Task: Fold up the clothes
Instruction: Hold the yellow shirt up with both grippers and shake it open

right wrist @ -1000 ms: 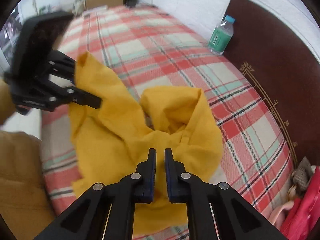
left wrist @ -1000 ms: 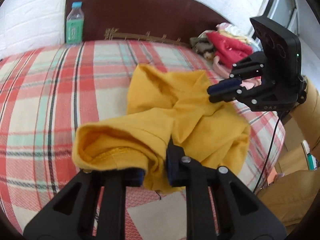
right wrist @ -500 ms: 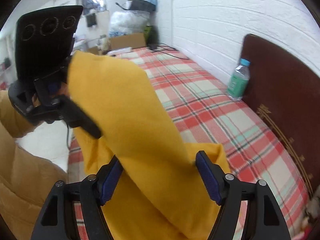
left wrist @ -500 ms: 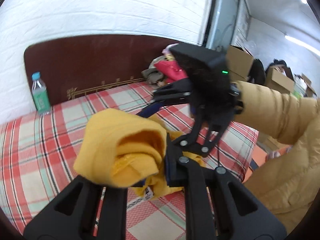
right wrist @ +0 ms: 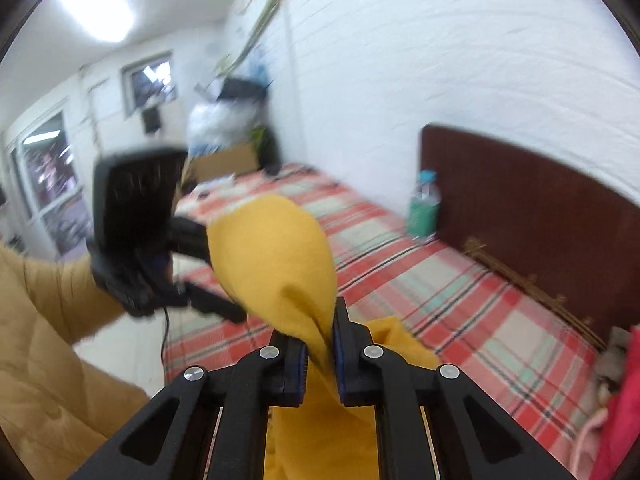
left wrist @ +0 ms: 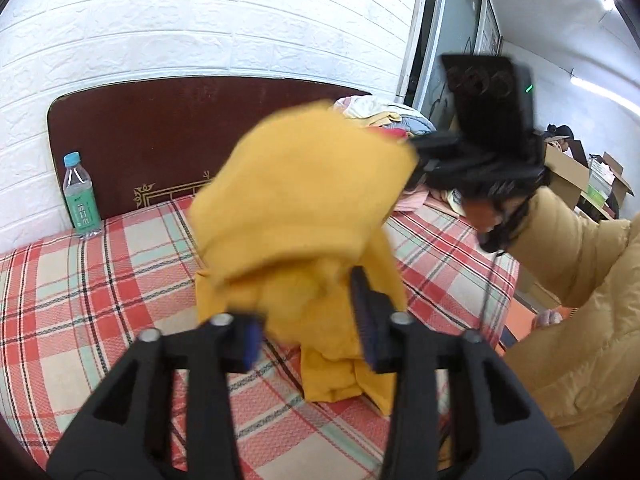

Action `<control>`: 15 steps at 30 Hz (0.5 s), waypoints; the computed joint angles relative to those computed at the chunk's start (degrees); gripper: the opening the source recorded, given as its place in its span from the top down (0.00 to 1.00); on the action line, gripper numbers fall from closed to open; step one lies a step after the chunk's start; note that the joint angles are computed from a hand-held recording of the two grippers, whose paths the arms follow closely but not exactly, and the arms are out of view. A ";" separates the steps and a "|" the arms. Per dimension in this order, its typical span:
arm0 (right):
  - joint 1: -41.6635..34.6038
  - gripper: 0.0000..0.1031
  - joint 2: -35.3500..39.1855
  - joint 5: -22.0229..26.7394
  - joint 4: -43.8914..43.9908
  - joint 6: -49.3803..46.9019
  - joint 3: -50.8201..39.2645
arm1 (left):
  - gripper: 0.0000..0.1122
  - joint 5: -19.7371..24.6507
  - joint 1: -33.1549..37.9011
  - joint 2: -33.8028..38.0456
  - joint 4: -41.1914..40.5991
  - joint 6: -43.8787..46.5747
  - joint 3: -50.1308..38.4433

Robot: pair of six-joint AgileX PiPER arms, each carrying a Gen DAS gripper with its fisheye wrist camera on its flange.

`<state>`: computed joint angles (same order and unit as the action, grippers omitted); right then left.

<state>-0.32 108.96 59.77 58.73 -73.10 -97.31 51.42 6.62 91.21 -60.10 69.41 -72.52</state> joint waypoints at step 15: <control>-10.45 0.91 -16.02 2.61 11.65 4.66 8.82 | 0.43 3.61 -9.20 11.84 -10.72 0.26 -6.57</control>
<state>-10.77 92.94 62.38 70.37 -68.44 -88.49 55.03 -2.58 103.05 -70.82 69.67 -79.09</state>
